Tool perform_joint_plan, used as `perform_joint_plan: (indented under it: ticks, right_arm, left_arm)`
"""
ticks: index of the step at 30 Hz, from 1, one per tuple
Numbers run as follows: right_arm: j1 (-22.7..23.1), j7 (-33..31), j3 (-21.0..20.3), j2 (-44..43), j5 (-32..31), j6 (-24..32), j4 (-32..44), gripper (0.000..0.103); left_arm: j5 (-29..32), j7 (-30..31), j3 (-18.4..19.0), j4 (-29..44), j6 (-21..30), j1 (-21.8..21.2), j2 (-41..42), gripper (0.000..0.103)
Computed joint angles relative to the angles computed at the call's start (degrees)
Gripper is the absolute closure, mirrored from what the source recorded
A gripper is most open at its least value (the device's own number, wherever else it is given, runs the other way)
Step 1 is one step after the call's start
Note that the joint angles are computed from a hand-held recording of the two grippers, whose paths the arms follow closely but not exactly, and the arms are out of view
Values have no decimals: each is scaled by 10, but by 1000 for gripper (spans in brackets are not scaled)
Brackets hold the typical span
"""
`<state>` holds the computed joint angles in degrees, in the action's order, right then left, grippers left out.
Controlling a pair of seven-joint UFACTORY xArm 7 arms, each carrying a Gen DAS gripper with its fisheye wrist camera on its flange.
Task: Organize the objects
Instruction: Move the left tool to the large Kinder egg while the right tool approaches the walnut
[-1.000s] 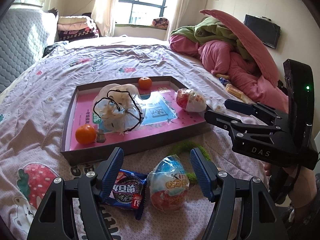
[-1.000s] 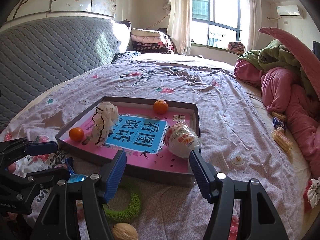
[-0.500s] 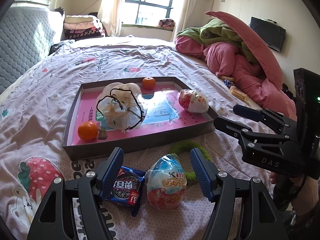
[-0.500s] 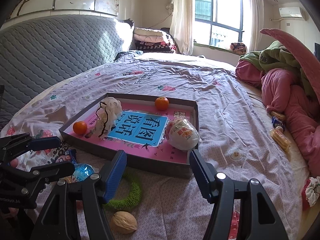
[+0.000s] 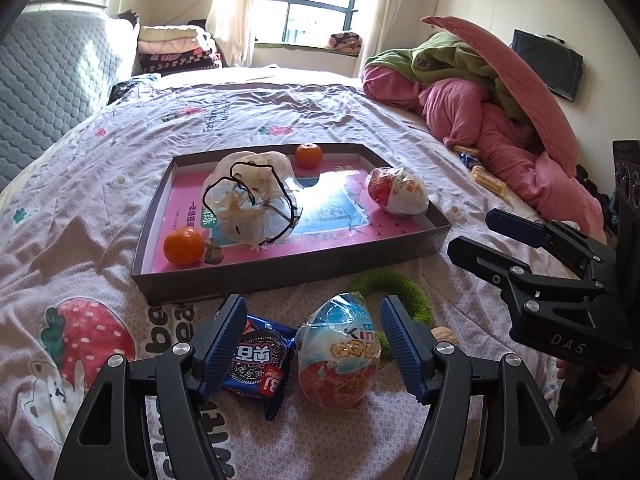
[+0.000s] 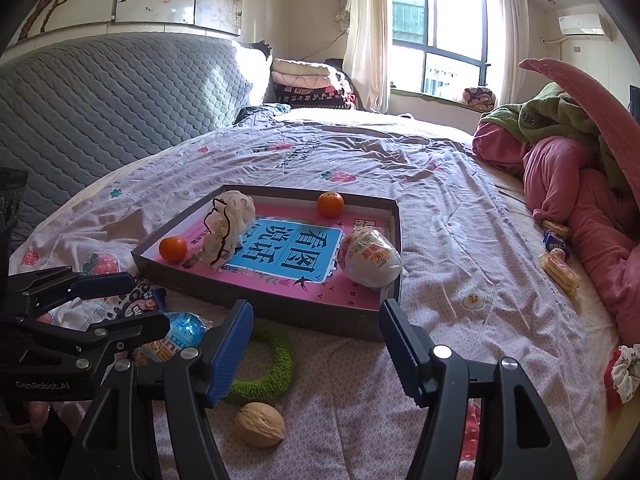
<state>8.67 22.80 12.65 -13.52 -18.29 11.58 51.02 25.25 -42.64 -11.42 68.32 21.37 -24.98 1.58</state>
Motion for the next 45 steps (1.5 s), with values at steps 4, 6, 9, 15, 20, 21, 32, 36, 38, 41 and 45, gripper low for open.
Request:
perform_joint_plan:
  ticks: [4,6,9,15,20,21,32,36,38,41,45]
  right_arm:
    - [4,-4,-1,-3,3,-1,-5,32]
    - [9,-12,-4,-4,10,-3,-7,32]
    - [4,-9,4,-7,1,-1,-11,31]
    - [4,-11,7,-16,-1,5,-22,31]
    - [7,-18,5,-23,3,10,-32,31]
    - [6,-17,7,-25,1,13,-35,31]
    - [32,-63,-9,-46,55,23,-71,28]
    - [42,-81,-15,-44,73,34,-74,28]
    - [44,-88,-14,-44,76,36,-75,28]
    - [45,-94,-12,-45,78,40,-79,28]
    - [50,-106,-14,-41,83,50,-78,28]
  left_arm:
    - [-11,8,0,-2,2,1,-2,32]
    - [-8,4,0,-2,5,1,-3,32]
    - [-5,6,-1,-5,8,2,-6,32]
    - [-3,14,-5,-14,11,1,-13,32]
    - [9,19,-10,-20,19,0,-17,32]
    - [10,20,-10,-22,19,0,-18,32]
    - [0,41,-13,-22,25,-5,-12,32]
    - [-6,46,-13,-18,31,-9,-5,32]
    - [-4,49,-12,-13,35,-11,-1,32]
    - [1,48,-11,-8,39,-15,4,32]
    - [3,49,-9,-1,44,-19,11,32]
